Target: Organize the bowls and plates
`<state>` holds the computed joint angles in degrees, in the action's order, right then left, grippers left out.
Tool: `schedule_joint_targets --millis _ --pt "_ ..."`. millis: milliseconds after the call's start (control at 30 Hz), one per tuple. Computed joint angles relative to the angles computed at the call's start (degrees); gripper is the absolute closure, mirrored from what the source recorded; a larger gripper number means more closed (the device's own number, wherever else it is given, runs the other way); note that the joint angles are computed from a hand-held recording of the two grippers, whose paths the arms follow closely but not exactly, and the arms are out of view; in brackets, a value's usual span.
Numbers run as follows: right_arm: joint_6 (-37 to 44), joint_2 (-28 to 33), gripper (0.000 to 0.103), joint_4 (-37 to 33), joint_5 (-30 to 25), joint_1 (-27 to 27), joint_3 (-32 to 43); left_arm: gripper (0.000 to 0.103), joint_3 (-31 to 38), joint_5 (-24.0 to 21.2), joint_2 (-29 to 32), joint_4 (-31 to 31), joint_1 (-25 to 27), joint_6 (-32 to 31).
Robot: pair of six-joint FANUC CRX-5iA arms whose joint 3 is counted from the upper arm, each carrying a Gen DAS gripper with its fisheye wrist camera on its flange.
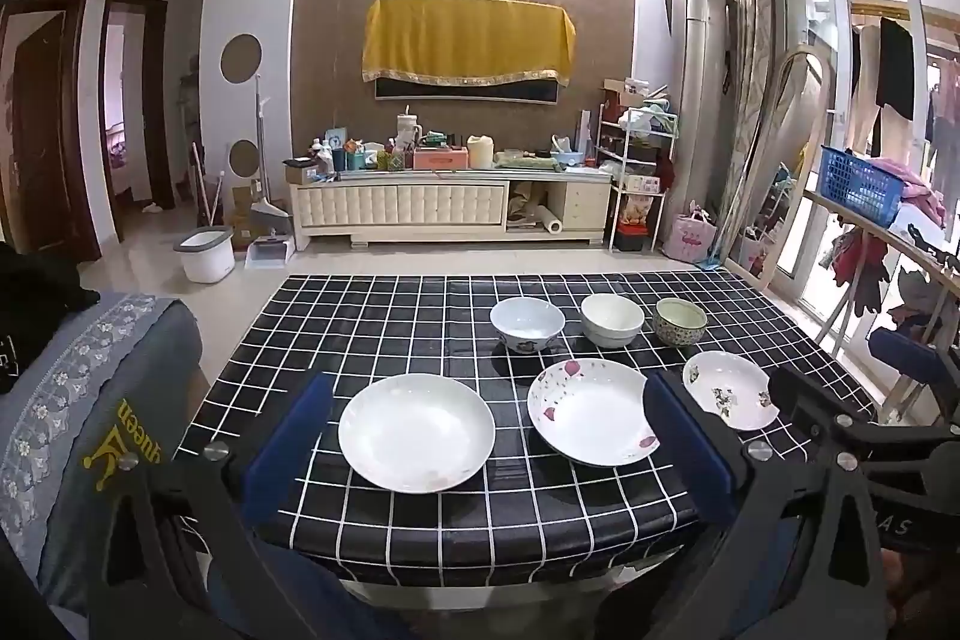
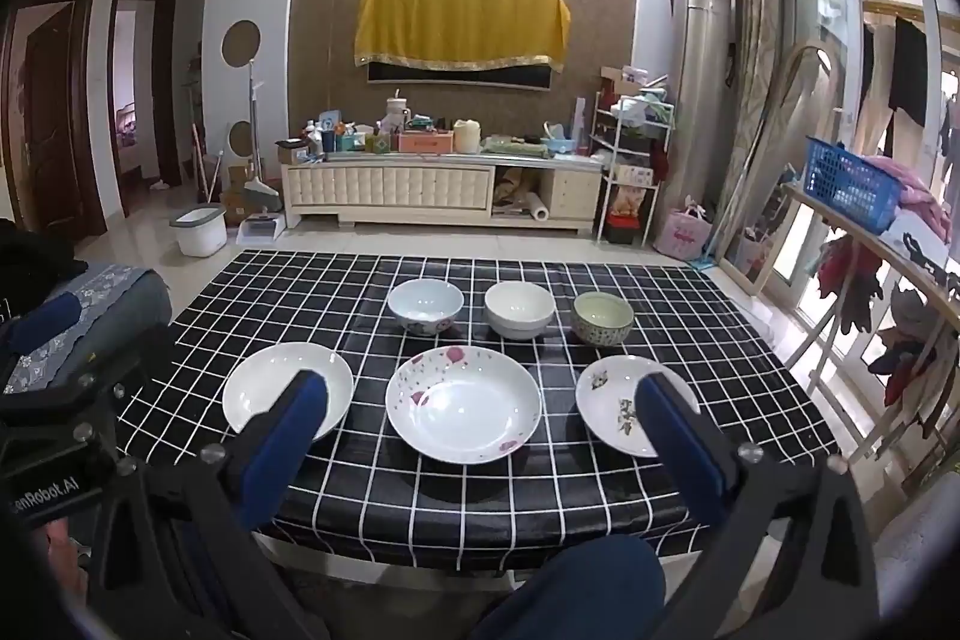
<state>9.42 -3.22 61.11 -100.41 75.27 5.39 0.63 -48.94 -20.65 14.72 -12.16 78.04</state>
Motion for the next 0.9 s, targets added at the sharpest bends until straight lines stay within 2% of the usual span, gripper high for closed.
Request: schedule_joint_targets --millis 900 --pt "1.09 0.62 0.0 -0.25 -0.86 -0.04 1.18 0.0 -0.29 -0.65 0.07 0.32 0.56 -0.22"
